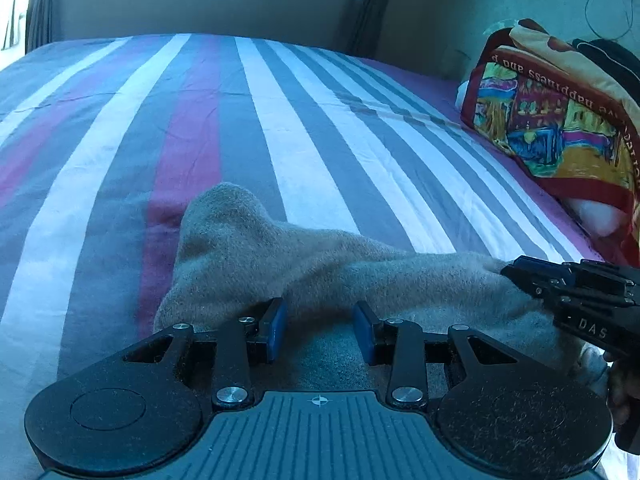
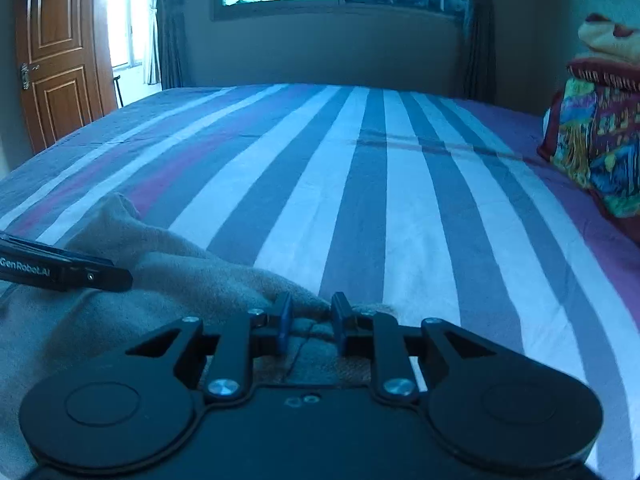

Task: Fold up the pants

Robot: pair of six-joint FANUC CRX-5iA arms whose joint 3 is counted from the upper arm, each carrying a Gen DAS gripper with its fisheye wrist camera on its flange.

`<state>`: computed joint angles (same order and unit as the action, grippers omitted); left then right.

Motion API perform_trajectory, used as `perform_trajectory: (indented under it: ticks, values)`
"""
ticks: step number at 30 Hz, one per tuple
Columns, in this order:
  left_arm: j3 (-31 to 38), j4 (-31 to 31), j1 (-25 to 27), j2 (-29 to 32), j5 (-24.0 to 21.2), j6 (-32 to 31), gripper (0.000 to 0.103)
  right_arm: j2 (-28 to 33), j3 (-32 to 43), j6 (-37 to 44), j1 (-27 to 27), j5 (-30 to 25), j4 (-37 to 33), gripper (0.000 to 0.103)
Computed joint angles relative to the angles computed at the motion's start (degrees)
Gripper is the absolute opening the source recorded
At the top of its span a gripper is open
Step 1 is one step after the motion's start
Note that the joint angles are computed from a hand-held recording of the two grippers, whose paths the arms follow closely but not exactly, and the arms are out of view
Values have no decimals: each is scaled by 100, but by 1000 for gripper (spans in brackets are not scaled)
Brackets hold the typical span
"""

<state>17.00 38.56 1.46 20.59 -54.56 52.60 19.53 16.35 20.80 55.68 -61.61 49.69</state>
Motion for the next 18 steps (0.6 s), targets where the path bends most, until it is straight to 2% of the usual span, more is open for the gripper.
perform_trajectory:
  ticks: [5,7,9,15,17,18]
  values:
    - [248,-508,-74,-128,-87,278,39,33,-7,-31,100,-186,222,27]
    - [220,-510,-44,-238,-128,203,49,-16,52,-192,175,-292,325,36]
    - [142,-541,-28,-357,-138,190,51,-203,-149,-458,251,-150,471,41]
    - [-558,-570,41,-947,89,-37,53,-511,-541,-1000,574,-210,792,41]
    - [-766,-1081,-65,-1164,336,-405,53,-451,-499,-855,704,-492,638,41]
    - [-856,-1261,-121,-1281,434,-554,54,-345,-310,-520,710,-689,256,41]
